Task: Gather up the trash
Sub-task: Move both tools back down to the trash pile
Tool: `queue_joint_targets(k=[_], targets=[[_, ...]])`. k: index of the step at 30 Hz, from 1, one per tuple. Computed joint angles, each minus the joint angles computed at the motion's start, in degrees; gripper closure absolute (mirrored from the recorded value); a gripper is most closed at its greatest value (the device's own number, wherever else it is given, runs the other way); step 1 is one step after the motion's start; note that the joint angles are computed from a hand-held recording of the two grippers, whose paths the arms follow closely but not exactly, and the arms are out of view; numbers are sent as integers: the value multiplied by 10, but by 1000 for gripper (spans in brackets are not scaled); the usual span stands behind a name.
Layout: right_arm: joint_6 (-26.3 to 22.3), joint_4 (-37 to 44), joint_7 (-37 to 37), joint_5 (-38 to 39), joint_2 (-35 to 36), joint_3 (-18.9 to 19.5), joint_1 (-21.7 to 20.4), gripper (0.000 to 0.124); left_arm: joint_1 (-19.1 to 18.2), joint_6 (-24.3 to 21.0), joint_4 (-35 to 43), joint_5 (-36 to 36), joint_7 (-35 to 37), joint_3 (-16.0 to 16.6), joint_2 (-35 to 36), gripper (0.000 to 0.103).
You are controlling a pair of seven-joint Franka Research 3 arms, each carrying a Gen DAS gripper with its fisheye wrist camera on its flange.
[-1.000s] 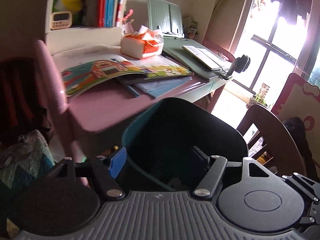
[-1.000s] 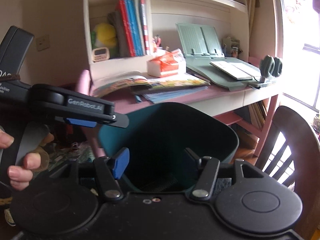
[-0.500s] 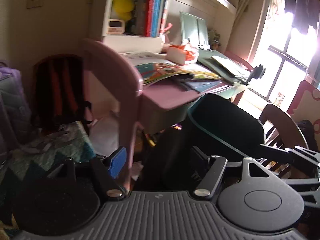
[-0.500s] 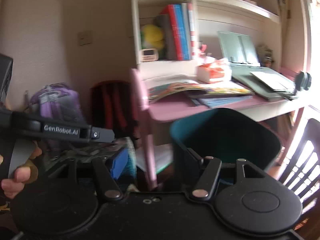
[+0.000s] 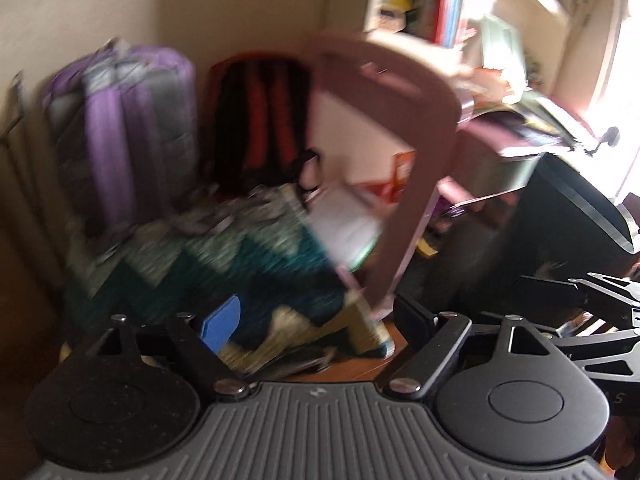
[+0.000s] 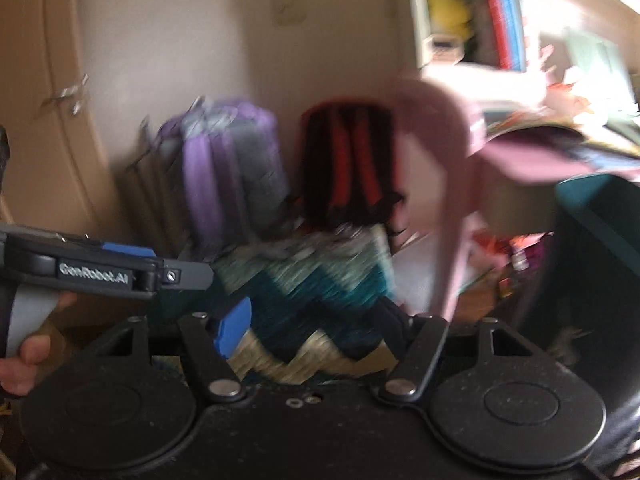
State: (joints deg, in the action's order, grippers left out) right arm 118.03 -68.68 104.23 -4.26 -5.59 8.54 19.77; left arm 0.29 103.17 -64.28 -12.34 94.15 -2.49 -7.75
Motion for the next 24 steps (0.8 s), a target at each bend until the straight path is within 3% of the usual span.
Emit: queue_joint_targets(k=[4, 11, 17, 24], targets=[[15, -40, -12, 29, 16, 6, 15, 55, 17, 42, -119, 15, 14, 21, -52, 4], [38, -109, -52, 54, 53, 10, 45, 55, 37, 90, -266, 20, 26, 54, -80, 3], [56, -161, -111, 73, 95, 11, 68, 55, 69, 111, -367, 56, -4, 57, -64, 3], [52, -164, -184, 105, 176, 10, 89, 55, 107, 100, -413, 95, -78, 52, 5, 3]])
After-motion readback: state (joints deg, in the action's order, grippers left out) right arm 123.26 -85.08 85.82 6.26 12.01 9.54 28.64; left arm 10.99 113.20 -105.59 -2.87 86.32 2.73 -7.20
